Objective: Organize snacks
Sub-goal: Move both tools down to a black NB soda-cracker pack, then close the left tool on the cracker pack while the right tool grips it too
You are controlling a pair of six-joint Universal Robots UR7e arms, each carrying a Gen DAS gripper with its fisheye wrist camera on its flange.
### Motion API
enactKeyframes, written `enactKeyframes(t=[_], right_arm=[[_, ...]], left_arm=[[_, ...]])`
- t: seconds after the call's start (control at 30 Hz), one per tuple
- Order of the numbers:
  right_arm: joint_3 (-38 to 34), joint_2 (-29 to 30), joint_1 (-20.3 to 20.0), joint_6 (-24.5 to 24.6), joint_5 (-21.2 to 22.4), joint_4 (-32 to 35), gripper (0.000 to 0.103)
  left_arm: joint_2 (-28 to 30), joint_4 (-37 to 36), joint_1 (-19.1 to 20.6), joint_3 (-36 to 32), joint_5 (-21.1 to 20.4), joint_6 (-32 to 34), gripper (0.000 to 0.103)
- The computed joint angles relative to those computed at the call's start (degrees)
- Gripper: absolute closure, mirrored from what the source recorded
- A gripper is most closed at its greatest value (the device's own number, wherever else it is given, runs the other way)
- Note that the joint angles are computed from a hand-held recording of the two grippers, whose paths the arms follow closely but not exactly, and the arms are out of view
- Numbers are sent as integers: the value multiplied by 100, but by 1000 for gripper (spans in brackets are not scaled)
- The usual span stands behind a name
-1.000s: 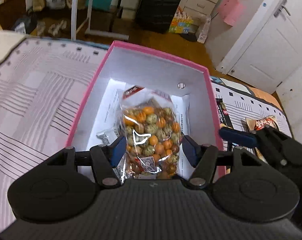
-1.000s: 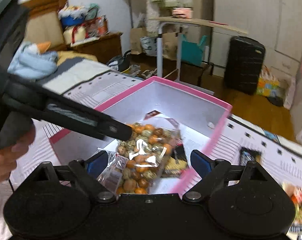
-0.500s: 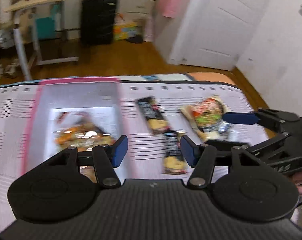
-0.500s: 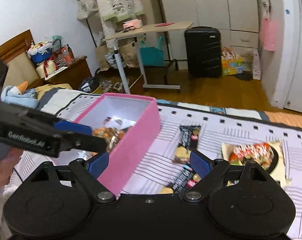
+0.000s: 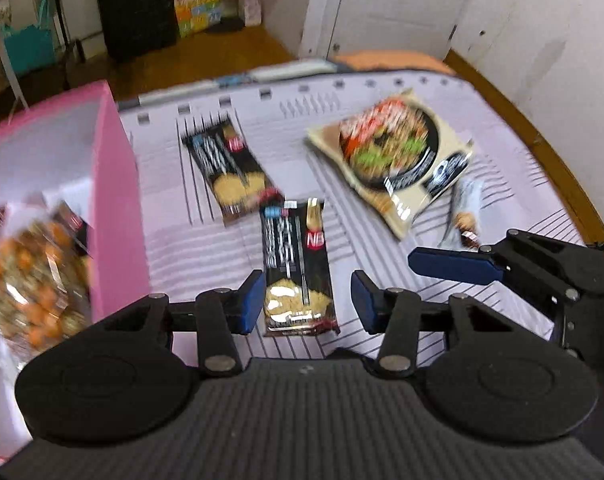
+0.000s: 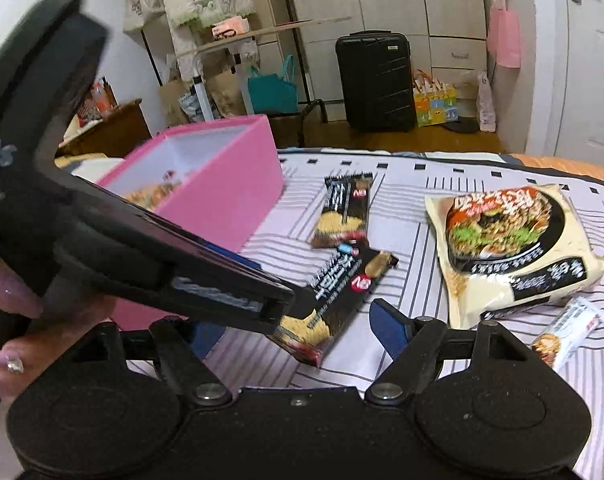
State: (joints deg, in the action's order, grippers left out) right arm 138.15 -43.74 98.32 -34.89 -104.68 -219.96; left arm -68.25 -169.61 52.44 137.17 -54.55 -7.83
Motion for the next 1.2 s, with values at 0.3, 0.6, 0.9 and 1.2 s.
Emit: enactKeyframes(t=[0.3, 0.6, 0.9, 1.2], right_arm=[[-210, 834, -477, -368, 167, -808, 22], [-142, 733, -401, -521, 162, -487, 22], [-304, 1038, -258, -629, -460, -996, 21], [-545, 1471, -293, -1158, -345, -1564, 30]], left_arm=[[820, -682, 335, -151, 186, 51, 53], [605, 9, 824, -368, -857, -236, 57], [537, -216, 959, -281, -1275, -412, 58], [727, -715, 1190, -355, -1416, -242, 72]])
